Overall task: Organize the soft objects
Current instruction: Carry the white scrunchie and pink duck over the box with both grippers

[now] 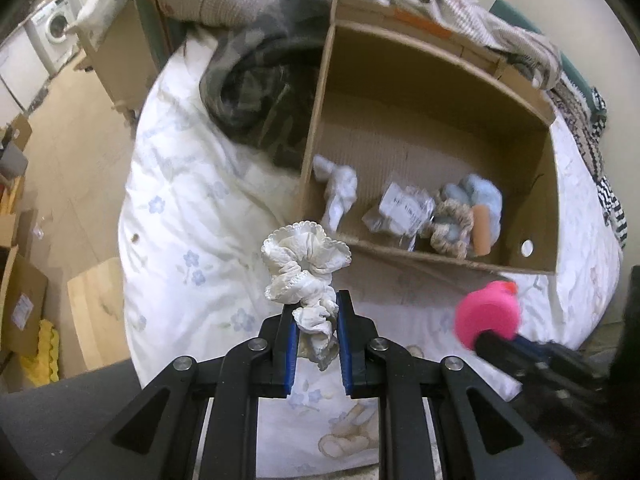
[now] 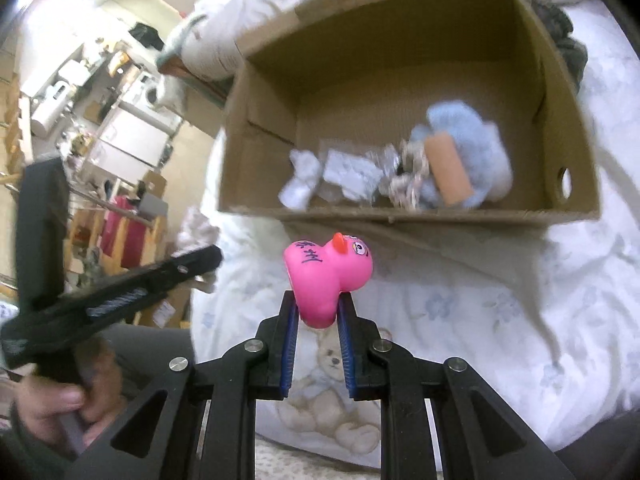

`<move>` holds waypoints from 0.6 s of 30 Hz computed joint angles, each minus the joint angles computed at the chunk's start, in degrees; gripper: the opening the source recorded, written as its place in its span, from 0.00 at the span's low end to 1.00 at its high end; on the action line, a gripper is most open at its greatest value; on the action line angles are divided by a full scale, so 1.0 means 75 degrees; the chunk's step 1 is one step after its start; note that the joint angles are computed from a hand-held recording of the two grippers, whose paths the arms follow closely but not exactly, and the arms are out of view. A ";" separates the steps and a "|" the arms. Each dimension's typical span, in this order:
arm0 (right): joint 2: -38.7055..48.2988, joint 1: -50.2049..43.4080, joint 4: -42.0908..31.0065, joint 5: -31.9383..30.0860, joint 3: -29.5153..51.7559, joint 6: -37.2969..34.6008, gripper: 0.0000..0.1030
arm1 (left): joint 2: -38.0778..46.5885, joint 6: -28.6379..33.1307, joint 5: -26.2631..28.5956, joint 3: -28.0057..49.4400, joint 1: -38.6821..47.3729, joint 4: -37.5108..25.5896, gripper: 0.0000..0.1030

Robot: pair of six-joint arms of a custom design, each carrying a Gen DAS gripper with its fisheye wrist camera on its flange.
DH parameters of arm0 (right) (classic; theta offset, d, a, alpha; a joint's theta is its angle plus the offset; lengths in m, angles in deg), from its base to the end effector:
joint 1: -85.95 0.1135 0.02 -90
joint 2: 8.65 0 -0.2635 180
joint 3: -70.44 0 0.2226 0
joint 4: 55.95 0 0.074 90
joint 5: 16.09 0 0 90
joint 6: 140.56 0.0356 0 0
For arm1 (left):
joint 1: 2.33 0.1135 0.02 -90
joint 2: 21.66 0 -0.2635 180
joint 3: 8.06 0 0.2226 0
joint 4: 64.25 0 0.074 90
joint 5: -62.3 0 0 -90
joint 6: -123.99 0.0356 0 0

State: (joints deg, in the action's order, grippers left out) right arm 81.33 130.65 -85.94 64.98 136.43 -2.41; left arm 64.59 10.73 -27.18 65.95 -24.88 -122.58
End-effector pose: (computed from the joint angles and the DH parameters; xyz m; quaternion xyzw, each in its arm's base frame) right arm 0.2005 0.2061 0.1982 0.0045 0.9484 0.2743 0.1588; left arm 0.2370 -0.0988 0.2259 -0.0053 0.9856 -0.0698 0.1537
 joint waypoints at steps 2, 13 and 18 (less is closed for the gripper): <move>-0.0246 -0.0061 -0.0268 0.0126 0.0247 -0.0084 0.20 | -0.0050 0.0032 -0.0070 0.0174 -0.0094 -0.0059 0.15; -0.0009 -0.1619 -0.0926 -0.0217 0.1493 -0.1672 0.20 | 0.0918 0.0581 -0.0257 0.2294 -0.0260 -0.0277 0.15; 0.0122 -0.1984 -0.0228 -0.0324 0.0989 -0.1746 0.21 | 0.1557 0.0663 -0.0384 0.2179 -0.0302 0.0769 0.16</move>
